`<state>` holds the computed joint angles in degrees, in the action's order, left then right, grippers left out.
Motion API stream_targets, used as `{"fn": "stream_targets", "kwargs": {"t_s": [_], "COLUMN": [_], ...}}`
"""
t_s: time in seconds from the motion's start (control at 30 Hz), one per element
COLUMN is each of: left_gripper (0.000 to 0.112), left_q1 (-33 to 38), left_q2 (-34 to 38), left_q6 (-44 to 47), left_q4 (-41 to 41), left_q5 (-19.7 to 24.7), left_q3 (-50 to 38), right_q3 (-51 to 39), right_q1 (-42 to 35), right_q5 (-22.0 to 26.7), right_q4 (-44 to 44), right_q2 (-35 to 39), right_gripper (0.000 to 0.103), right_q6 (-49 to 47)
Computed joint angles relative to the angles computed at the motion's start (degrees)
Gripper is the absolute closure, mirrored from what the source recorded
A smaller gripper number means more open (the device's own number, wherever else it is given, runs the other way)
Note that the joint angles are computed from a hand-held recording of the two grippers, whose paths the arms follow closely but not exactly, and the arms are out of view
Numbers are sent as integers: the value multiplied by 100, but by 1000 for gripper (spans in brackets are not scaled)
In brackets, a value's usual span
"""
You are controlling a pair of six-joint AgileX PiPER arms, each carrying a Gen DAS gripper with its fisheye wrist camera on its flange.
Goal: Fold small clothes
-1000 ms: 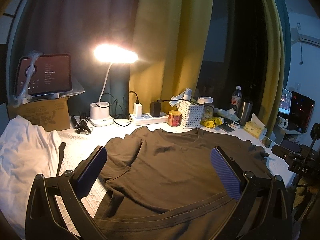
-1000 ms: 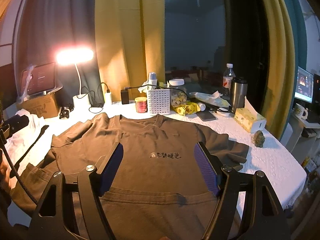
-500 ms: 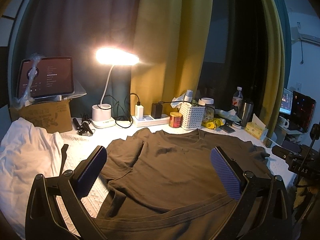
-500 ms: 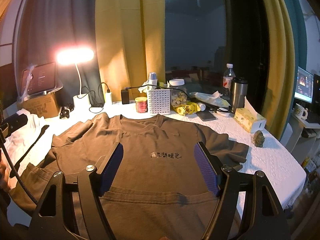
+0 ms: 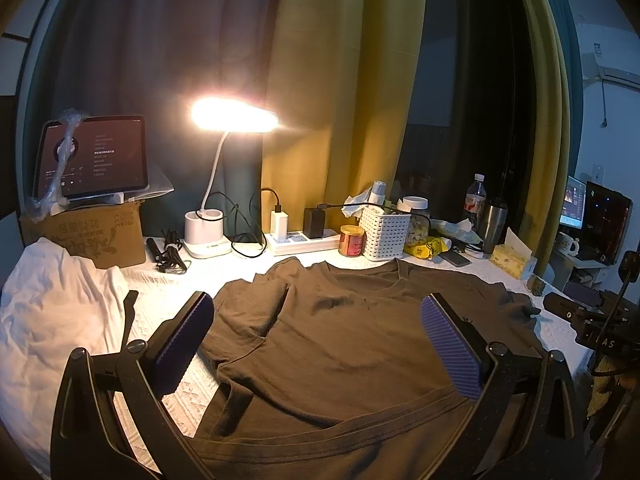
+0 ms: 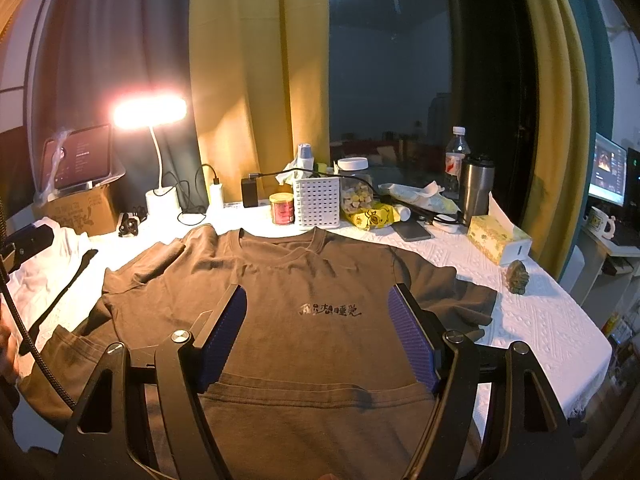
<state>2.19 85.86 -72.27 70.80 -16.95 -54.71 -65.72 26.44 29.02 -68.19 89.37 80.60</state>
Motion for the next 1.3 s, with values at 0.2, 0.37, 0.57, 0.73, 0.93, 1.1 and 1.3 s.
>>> {"fn": "stream_targets", "kwargs": {"t_s": [0.2, 0.37, 0.57, 0.73, 0.93, 1.1, 1.3], "left_gripper": [11, 11, 11, 11, 11, 11, 11], "left_q1": [-7, -11, -7, 4, 24, -116, -392], "left_q2": [-3, -8, 0, 21, 212, 425, 820], "left_q6": [55, 95, 68, -47, -736, -1037, -2248], "left_q4": [-50, -93, -53, 53, 703, 964, 2236], "left_q5": [9, 14, 18, 9, -69, 25, 162], "left_q3": [5, 15, 8, -25, -250, -479, -948], "right_q3": [4, 1, -19, 7, 71, -58, -175], "right_q1": [-11, -17, -3, 32, -219, -466, -1001], "right_q5": [-15, -22, -2, 21, -219, -283, -400], "right_q4": [-6, 1, 22, 11, 109, 413, 892], "right_q2": [1, 7, 16, 16, 76, 168, 297], "right_gripper": [27, 27, 27, 27, 27, 27, 27], "right_q6": [2, -2, -15, 38, -48, -379, -902]}}
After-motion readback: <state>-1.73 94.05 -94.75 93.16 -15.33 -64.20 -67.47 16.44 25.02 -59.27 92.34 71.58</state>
